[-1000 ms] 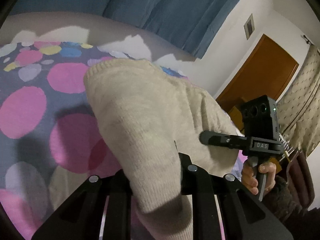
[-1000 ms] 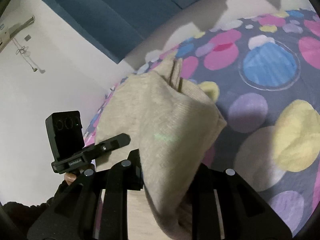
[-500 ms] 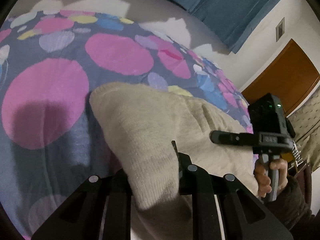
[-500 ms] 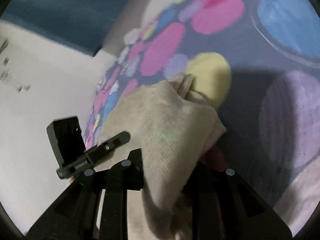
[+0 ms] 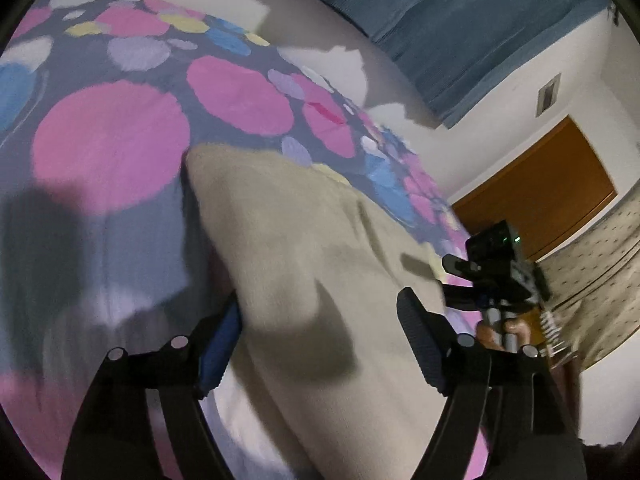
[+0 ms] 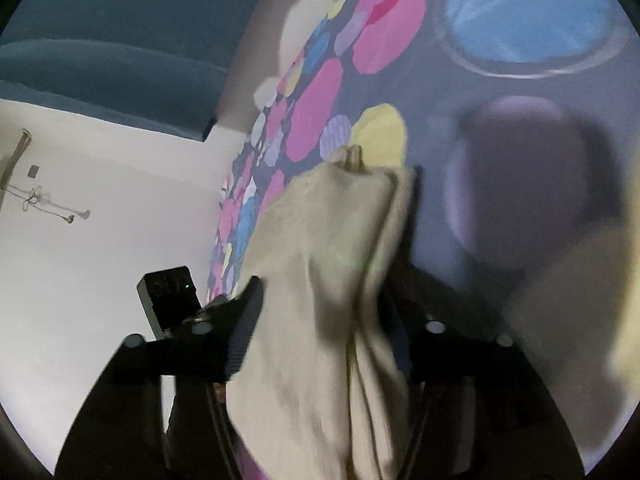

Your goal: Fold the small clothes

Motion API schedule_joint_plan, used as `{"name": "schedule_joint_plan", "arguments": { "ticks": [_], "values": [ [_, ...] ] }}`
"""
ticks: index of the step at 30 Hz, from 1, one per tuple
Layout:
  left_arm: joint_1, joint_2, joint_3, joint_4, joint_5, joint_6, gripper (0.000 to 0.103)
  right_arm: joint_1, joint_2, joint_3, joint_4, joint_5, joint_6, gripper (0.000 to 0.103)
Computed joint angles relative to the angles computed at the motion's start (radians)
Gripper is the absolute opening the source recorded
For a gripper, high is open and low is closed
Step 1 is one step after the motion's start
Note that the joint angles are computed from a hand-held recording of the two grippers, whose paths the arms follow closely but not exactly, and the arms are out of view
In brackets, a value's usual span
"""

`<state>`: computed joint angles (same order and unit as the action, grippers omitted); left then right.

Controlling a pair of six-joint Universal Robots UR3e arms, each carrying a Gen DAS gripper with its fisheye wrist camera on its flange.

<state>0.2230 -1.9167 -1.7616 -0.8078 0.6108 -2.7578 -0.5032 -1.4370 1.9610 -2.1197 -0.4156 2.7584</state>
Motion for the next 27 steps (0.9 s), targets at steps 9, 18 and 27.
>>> {"name": "schedule_joint_plan", "arguments": {
  "ticks": [9,18,27],
  "values": [
    [0.08,0.265,-0.262,-0.306,-0.05,0.211,0.08,-0.187,-0.34,0.201,0.523,-0.071,-0.415,0.065],
    [-0.003,0.284,-0.342,-0.131,0.009,0.124,0.081,-0.048,-0.413,0.303,0.283,-0.094,-0.217,0.067],
    [-0.014,0.227,-0.323,-0.1,0.032,0.073,0.032,-0.02,-0.396,0.365,0.084,-0.113,-0.056,0.022]
  ]
}}
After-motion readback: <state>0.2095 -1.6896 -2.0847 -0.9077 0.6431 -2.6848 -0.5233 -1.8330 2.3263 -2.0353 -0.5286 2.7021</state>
